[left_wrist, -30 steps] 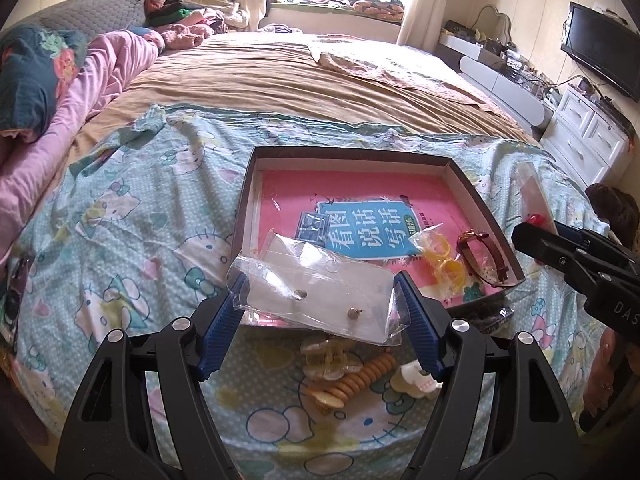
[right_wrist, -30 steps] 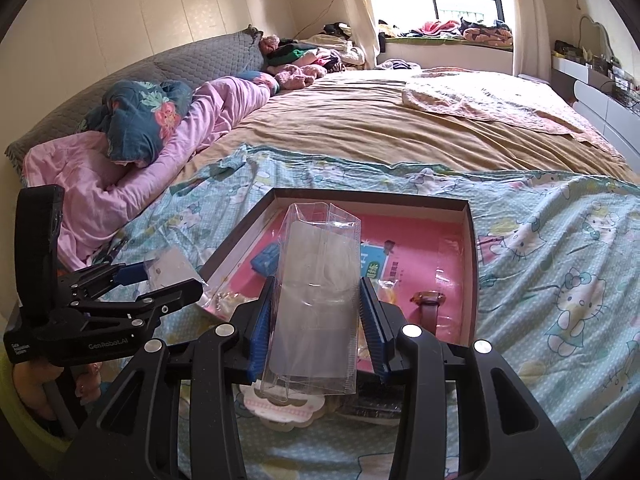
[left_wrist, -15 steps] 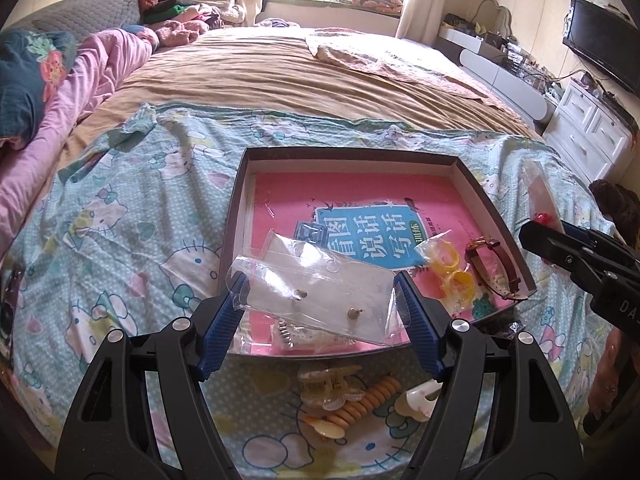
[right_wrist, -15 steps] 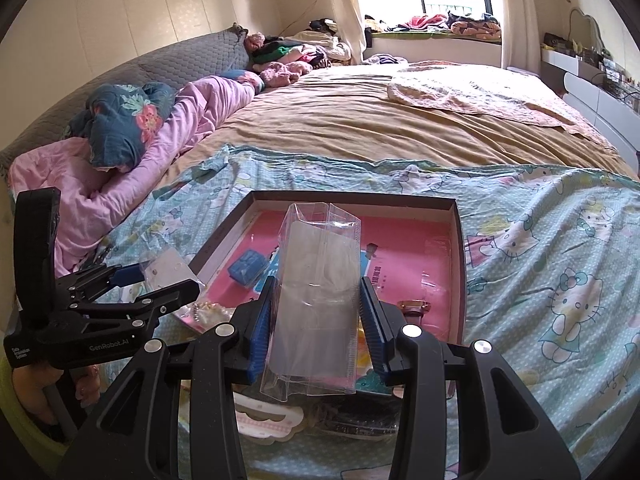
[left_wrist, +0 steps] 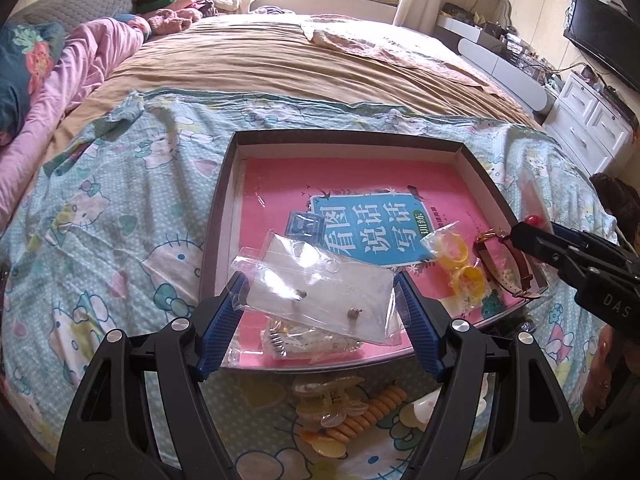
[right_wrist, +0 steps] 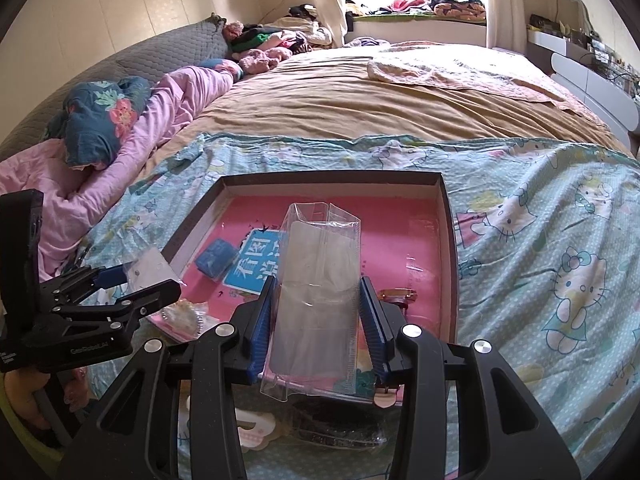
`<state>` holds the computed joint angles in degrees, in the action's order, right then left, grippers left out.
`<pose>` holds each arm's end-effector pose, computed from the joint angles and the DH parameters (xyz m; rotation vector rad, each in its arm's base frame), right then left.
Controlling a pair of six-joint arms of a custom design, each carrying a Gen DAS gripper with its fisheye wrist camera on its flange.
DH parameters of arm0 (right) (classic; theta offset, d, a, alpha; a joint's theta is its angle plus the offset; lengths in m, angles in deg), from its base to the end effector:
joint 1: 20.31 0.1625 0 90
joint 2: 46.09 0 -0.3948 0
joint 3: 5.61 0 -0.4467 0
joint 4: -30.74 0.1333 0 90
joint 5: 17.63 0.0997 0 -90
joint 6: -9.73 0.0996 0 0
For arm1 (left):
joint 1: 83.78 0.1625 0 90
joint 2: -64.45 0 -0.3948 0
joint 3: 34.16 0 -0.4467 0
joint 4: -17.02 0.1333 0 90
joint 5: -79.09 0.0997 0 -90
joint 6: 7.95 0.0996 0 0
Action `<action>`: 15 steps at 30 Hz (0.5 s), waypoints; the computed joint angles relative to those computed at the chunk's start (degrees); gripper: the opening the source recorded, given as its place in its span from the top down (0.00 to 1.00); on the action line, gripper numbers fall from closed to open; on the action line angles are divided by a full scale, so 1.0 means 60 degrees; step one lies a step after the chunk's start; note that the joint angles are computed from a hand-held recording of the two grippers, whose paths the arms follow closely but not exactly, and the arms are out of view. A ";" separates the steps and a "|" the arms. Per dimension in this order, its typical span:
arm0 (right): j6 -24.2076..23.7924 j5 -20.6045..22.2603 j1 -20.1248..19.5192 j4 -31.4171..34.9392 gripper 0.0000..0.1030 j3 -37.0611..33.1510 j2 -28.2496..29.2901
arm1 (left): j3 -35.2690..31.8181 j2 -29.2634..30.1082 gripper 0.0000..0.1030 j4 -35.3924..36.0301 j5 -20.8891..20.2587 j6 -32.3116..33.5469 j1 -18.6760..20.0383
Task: Organize jewelry
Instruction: 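Carry the clear packet with the right gripper while the left gripper carries the earring bag over the tray, then open the left gripper releasing the earring bag in the tray while the right gripper releases the packet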
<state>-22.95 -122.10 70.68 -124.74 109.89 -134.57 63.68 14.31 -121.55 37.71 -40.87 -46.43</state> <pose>0.1178 -0.5445 0.3407 0.6461 -2.5348 0.7864 -0.3940 -0.5624 0.0708 0.4068 2.3878 -0.7567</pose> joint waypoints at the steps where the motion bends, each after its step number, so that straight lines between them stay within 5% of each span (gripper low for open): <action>1: 0.0019 -0.0020 -0.0006 0.0005 0.62 -0.0021 0.0030 | -0.0031 0.0020 0.36 0.0007 -0.0012 0.0026 0.0015; 15: 0.0156 -0.0164 -0.0021 0.0112 0.62 -0.0393 0.0540 | -0.0303 0.0185 0.31 0.0305 -0.0146 0.0063 0.0227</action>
<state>-22.02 -123.08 70.55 -124.07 107.54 -131.33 61.86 15.42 -119.72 36.83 -40.48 -45.07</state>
